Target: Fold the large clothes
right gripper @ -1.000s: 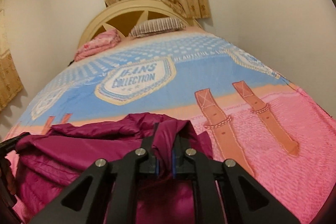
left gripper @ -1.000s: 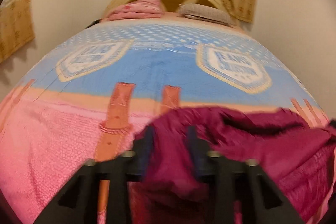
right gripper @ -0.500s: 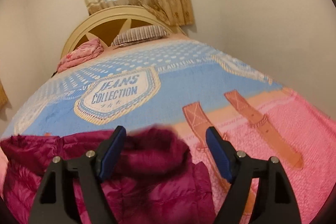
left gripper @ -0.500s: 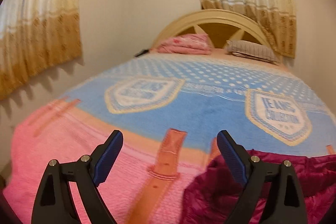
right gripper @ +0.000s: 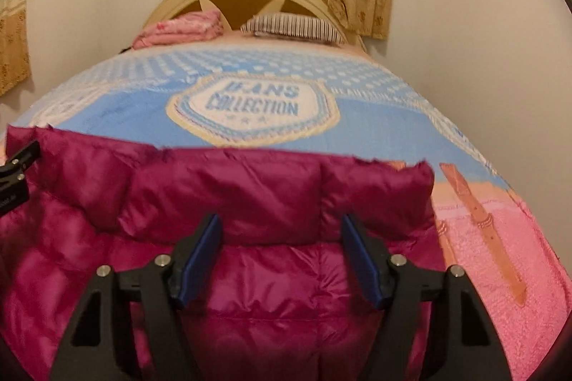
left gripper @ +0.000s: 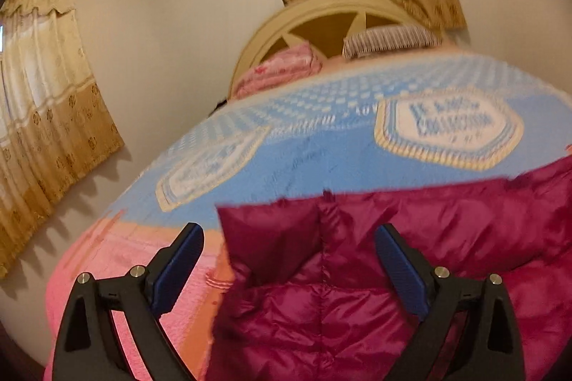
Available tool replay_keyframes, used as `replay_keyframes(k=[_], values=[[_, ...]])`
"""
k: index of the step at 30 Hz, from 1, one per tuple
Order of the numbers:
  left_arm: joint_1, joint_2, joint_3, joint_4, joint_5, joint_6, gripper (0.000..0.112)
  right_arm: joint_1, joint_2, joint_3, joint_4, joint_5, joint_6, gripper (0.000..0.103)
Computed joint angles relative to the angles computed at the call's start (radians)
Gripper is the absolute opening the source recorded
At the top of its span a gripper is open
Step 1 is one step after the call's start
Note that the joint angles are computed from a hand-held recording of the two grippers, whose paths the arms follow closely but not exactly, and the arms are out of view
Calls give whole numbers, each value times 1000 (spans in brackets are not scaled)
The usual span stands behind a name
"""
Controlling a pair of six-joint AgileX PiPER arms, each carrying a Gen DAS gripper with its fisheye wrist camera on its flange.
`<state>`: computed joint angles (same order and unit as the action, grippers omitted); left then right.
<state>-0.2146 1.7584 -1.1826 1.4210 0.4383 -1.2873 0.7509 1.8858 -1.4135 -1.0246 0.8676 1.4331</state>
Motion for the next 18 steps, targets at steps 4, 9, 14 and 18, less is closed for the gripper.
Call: replay_keyframes(k=[4, 9, 14, 18], values=[[24, 110, -127, -280, 8, 234, 97, -49, 13, 22, 38, -56, 30, 72], [25, 155, -163, -373, 2, 317, 97, -65, 12, 35, 65, -79, 41, 72], [47, 178, -199, -546, 3, 477, 100, -70, 29, 13, 109, -63, 9, 75], [43, 199, -224, -583, 26, 522, 101, -75, 48, -14, 142, -49, -27, 76]])
